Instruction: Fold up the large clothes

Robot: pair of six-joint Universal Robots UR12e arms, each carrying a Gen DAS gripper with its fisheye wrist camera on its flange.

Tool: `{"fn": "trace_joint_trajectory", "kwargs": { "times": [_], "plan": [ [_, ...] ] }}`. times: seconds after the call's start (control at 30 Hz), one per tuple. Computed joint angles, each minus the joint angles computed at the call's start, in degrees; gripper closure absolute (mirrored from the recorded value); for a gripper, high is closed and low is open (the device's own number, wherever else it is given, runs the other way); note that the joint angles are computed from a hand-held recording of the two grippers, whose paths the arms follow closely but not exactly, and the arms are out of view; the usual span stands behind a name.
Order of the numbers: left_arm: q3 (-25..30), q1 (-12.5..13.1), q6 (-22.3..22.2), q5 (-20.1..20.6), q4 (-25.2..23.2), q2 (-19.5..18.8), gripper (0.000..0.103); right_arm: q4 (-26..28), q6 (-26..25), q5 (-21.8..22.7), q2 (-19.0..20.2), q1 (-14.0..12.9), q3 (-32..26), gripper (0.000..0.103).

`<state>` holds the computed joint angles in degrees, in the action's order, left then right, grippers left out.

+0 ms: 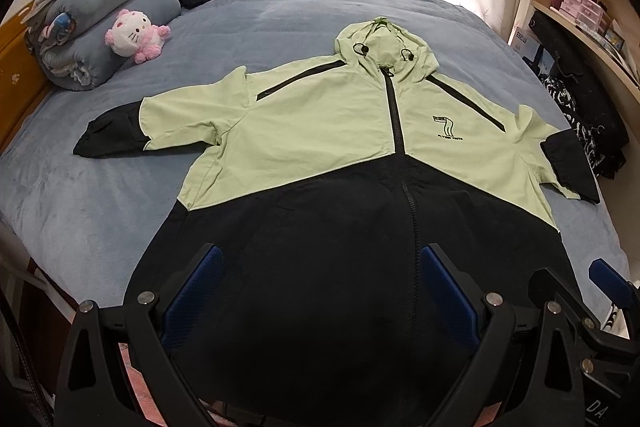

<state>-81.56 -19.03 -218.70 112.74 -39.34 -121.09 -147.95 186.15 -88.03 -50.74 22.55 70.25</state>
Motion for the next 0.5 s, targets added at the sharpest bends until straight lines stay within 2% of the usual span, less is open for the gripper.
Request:
{"fn": "trace_joint_trajectory", "kwargs": {
  "times": [0.5],
  "plan": [
    [-0.2, 0.0, 0.3, 0.3, 0.3, 0.1, 0.006, 0.4, 0.5, 0.5, 0.0, -0.2, 0.1, 0.0]
  ]
}}
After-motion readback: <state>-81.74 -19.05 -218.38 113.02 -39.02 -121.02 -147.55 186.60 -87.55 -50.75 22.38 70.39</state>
